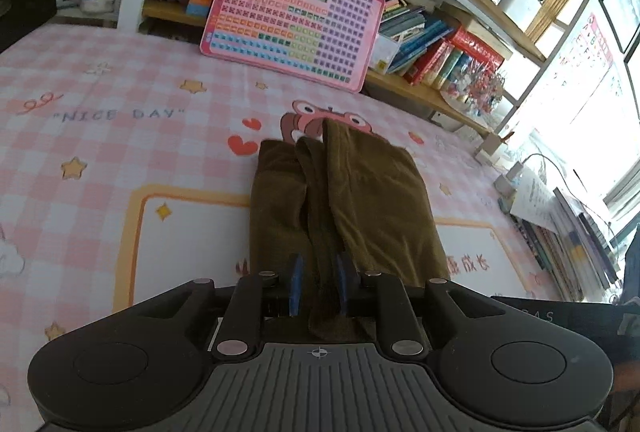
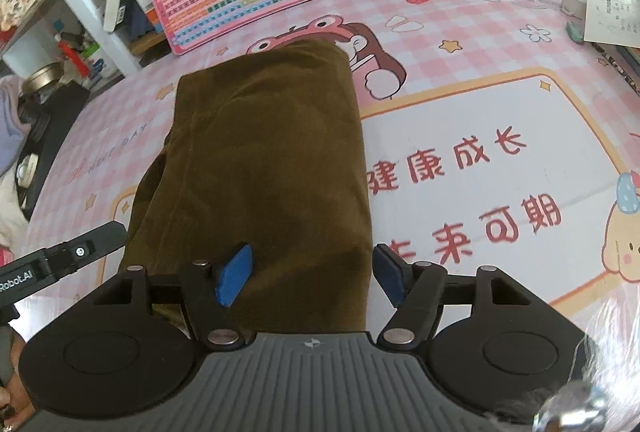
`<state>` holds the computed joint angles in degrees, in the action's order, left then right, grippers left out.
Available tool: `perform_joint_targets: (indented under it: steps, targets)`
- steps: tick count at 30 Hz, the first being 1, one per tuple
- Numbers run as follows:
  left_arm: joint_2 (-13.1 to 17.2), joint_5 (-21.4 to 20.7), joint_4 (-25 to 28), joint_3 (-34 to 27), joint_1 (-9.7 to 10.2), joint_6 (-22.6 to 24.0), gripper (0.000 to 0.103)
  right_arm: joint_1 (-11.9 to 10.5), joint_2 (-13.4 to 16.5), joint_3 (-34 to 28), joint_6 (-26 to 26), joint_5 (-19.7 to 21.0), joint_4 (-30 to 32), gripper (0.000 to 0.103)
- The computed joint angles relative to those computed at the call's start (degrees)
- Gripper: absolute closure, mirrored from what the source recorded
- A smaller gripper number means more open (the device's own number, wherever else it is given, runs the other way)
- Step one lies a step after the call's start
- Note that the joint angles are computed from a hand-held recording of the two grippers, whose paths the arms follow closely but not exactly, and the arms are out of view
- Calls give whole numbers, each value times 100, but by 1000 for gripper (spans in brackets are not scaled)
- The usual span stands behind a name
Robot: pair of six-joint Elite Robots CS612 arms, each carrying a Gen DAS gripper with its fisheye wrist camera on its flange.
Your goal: Fold clothes
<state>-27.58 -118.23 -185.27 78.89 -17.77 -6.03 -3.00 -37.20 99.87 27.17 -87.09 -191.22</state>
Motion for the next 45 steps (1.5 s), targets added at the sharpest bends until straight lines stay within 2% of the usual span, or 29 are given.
perform_joint_targets:
  steps: [10, 21, 23, 25, 30, 37, 41, 45]
  targets:
    - [-209, 632, -441, 510, -138, -429, 84, -121, -103, 235, -474, 401, 9, 36]
    - [-553, 1168, -357, 1135, -392, -435, 84, -327, -257, 666, -818, 912, -139, 34]
    - [-604, 1322, -390, 1234, -442, -427, 77, -351, -280, 740, -902, 961, -194, 34]
    - [-650, 1490, -457, 1332, -493, -421, 58, -371, -305, 805, -978, 999, -241, 32]
    - [-765, 1909, -588, 1550, -617, -301, 37, -414, -333, 900, -1051, 1098, -316, 30]
    - [-833, 2112, -561, 1649, -641, -168, 25, -381, -333, 919, -1026, 1118, -321, 23]
    - [-823, 2113, -482, 1611, -614, -16, 18, -333, -326, 893, -898, 1010, -325, 18]
    - [-782, 2029, -393, 1478, -535, 92, 13, -264, -311, 837, -652, 849, -325, 17]
